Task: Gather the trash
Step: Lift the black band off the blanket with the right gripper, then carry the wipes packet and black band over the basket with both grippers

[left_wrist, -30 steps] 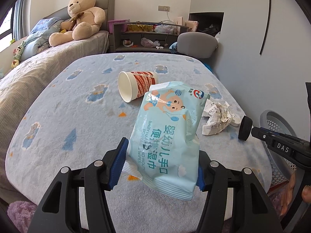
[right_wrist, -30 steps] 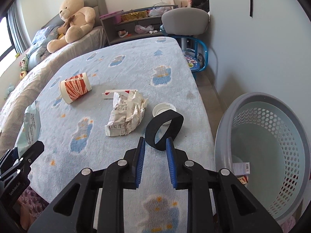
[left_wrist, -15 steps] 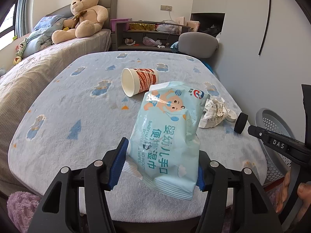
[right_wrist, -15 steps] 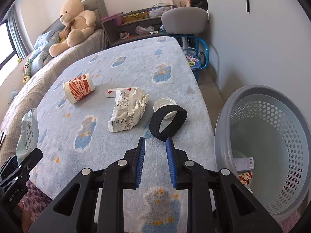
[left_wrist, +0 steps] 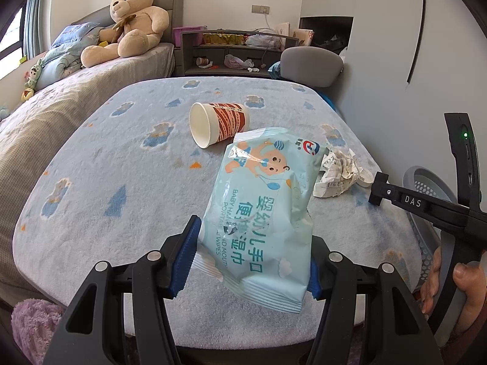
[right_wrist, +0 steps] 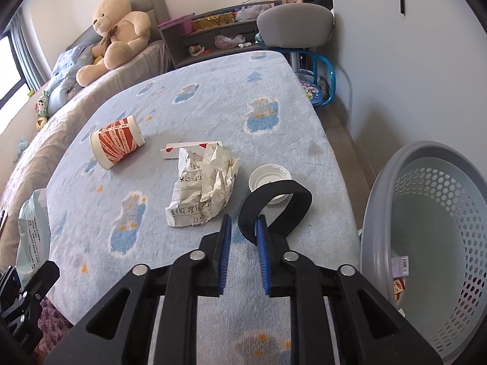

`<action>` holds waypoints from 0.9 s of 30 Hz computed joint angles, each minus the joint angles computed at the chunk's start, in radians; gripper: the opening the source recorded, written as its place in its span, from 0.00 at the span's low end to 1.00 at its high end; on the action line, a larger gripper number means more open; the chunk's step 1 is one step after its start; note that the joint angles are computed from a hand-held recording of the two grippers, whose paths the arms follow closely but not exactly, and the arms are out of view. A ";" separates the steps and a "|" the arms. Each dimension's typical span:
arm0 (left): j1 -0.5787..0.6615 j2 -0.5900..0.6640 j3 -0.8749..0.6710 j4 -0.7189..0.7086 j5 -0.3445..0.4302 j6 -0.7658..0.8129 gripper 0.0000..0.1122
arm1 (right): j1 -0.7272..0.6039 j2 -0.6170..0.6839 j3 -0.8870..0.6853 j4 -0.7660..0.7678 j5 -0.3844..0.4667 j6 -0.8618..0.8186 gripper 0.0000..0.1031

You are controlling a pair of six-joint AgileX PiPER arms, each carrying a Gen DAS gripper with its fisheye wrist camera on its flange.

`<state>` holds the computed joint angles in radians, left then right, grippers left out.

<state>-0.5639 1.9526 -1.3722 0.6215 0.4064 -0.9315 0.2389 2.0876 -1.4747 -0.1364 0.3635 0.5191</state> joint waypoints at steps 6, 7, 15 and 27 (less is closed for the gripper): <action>-0.003 0.011 -0.019 -0.029 0.010 0.026 0.51 | -0.004 -0.018 0.029 0.017 -0.026 -0.014 0.05; -0.003 0.012 -0.020 -0.031 0.010 0.030 0.51 | -0.005 -0.023 0.035 0.020 -0.029 -0.016 0.05; -0.007 0.007 -0.023 -0.080 0.016 0.072 0.51 | -0.002 -0.093 0.119 0.059 -0.078 -0.043 0.05; -0.034 -0.021 -0.005 -0.052 0.033 0.034 0.51 | 0.029 -0.206 0.251 0.119 -0.126 -0.107 0.05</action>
<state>-0.5976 1.9315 -1.3776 0.5699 0.4398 -0.8974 0.2677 1.8815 -1.2237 -0.0175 0.2376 0.4119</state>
